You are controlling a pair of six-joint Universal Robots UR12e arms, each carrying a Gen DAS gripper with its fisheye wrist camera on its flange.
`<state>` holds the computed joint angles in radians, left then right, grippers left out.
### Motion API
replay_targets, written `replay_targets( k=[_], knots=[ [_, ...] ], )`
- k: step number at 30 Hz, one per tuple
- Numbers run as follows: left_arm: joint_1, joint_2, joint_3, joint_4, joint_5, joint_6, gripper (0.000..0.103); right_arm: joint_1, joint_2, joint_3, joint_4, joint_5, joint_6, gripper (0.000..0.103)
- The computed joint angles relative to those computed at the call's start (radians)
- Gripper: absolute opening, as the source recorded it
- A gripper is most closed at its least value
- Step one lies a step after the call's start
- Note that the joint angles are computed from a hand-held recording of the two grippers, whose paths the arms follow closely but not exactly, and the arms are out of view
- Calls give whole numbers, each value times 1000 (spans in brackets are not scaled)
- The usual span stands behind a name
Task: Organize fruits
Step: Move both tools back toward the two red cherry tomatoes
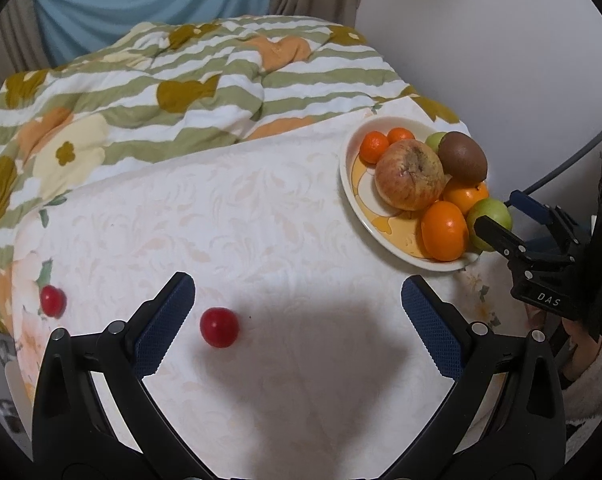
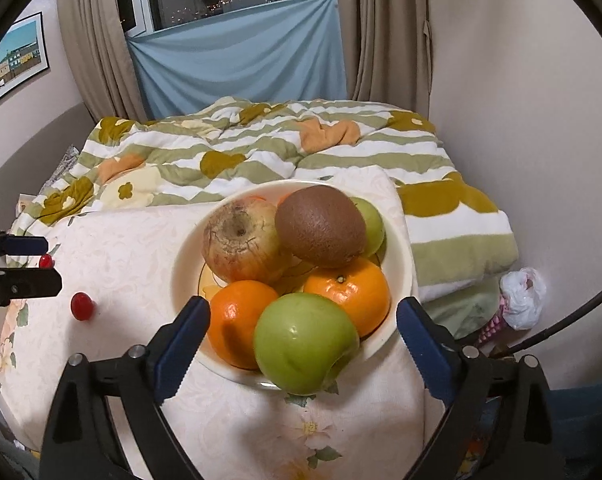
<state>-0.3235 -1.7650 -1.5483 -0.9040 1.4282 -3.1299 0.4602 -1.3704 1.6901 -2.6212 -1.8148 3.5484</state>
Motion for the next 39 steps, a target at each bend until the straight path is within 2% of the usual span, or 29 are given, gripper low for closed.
replay_targets(
  k=[8,13,20,24,28,33,39],
  knots=[
    [-3,24,-10,9,36,-42,103,-2,-16,-11,17,-6,-11,93],
    [1,61,-27,15,88,-73,103,-15,-25,-41,85,37,-28,93],
    [35,131,-88,60,143,-88,103,18,-23,-89,90,11,-92,93],
    [75,174,-132,106,144,-87,103,53,-4,-132,88,-19,-115,93],
    [127,209,-168,128,124,-62,103,85,24,-183,102,-11,-60,93],
    [201,241,-203,137,90,3,103,133,72,-251,146,-48,8,93],
    [286,237,-212,104,14,108,103,176,134,-338,252,-78,80,93]
  ],
)
